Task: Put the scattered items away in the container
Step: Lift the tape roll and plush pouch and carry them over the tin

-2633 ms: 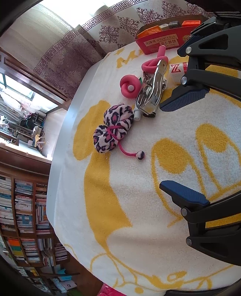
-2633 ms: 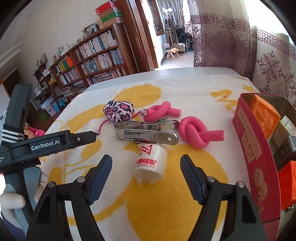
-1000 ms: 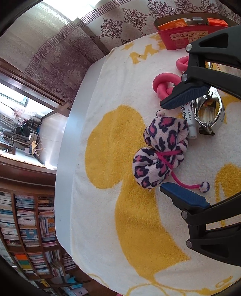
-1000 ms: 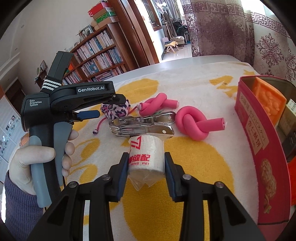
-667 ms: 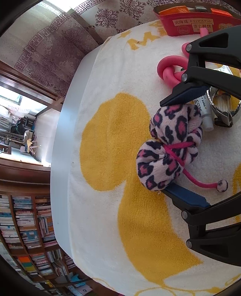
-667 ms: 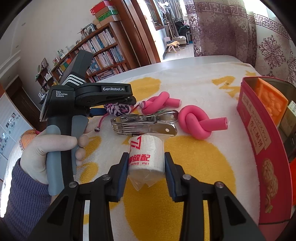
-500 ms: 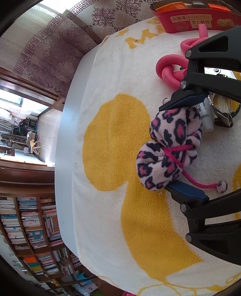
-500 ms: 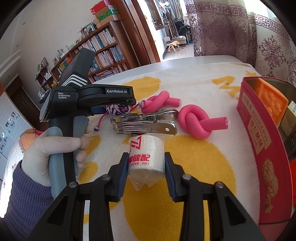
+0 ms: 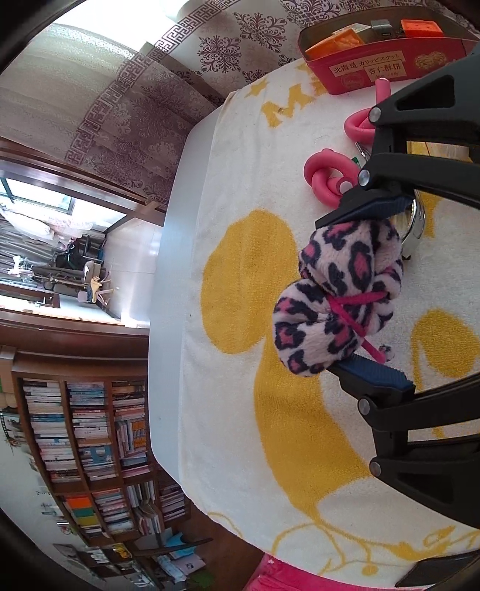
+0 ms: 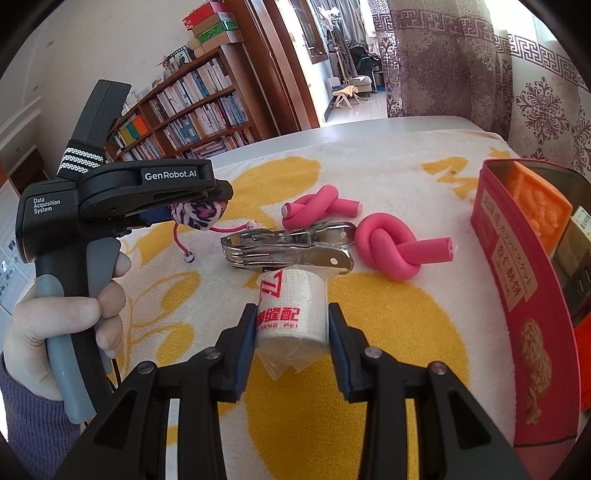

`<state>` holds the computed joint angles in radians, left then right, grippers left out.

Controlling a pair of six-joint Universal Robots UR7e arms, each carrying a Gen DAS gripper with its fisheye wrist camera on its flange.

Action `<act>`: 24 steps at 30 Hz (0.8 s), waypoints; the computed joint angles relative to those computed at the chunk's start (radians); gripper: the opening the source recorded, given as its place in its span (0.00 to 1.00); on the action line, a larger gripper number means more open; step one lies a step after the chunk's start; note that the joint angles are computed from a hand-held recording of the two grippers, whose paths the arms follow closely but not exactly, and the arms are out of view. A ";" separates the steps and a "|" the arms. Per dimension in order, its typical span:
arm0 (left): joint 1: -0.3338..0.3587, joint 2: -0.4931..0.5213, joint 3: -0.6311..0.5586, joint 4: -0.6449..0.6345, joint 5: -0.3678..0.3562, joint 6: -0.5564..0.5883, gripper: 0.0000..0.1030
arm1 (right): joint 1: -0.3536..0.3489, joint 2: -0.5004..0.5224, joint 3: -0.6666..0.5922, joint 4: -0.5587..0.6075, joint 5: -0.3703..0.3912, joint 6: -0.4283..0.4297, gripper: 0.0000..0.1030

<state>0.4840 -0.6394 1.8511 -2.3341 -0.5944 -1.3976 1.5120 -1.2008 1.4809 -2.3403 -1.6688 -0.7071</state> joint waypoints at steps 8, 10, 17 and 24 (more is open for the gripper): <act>-0.084 -0.008 -0.006 0.120 0.047 -0.090 0.64 | 0.000 0.000 0.003 -0.037 -0.004 0.007 0.39; -0.098 -0.011 -0.001 0.119 0.046 -0.094 0.64 | 0.001 -0.003 0.012 -0.066 -0.007 0.003 0.39; -0.138 -0.001 0.011 0.076 0.020 -0.073 0.64 | -0.004 -0.029 0.025 -0.115 0.030 0.009 0.39; -0.161 0.018 0.000 0.005 0.002 -0.006 0.64 | -0.036 -0.093 0.034 -0.163 0.088 0.028 0.39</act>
<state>0.3227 -0.6210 1.8511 -2.3292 -0.5920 -1.4040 1.4761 -1.2935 1.5146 -2.5030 -1.5805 -0.6792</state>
